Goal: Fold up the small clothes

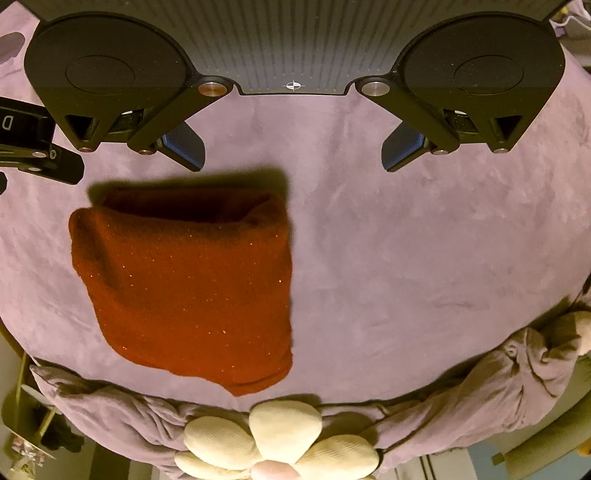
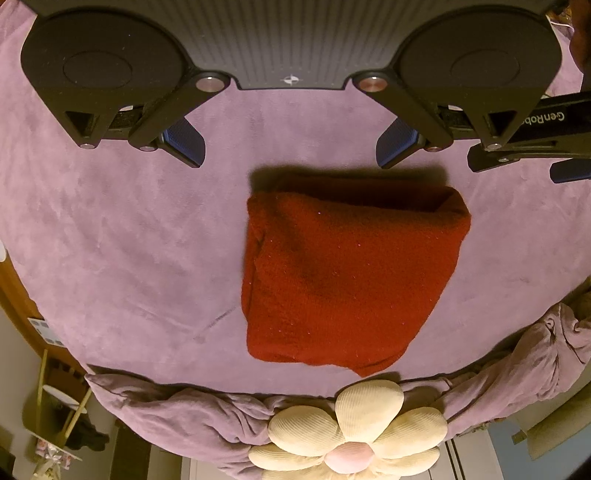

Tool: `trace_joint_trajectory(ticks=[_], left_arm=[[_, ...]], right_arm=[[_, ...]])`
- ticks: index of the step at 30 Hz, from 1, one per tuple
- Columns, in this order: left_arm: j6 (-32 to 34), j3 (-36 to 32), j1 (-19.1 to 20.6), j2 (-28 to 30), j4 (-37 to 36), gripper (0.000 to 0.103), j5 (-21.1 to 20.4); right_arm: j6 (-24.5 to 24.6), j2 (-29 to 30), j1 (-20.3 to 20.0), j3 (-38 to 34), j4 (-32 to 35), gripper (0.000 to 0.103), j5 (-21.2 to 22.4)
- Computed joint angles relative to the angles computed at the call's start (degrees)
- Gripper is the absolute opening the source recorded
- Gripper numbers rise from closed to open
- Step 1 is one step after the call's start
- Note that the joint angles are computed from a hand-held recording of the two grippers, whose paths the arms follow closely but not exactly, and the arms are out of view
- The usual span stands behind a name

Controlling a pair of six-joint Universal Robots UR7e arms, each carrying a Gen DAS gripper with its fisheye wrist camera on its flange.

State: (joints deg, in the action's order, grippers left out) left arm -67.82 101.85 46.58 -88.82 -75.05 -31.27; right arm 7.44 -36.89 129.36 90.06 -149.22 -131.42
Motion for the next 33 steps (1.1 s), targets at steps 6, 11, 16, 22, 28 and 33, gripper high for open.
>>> trace_joint_trajectory(ticks=[6,11,16,22,28,33], left_arm=[[0.1,-0.3,0.0,0.3,0.5,0.103,-0.3],[0.2,-0.4,0.1,0.5,0.9,0.103,-0.5],[0.3,-0.3,0.2,0.4,0.4,0.103,-0.8],[0.1,-0.3,0.1,0.4,0.6,0.103,-0.7],[-0.1,-0.4,0.1,0.6,1.0,0.103,-1.1],[0.1,-0.3,0.1,0.6,0.9,0.103,-1.2]], right_arm=[[0.9,-0.2,-0.2,0.0,0.7,0.099,0.1],[0.8,-0.3,-0.2,0.1,0.7,0.099,-0.1],[0.7,-0.5,-0.2,0.2,0.5,0.099,-0.1],[0.8,-0.5,0.0,0.3,0.4,0.099,-0.2],[0.8,-0.5,0.0,0.2,0.4,0.099,-0.2],[0.7,-0.6,0.0,0.3,0.3,0.099,-0.1]])
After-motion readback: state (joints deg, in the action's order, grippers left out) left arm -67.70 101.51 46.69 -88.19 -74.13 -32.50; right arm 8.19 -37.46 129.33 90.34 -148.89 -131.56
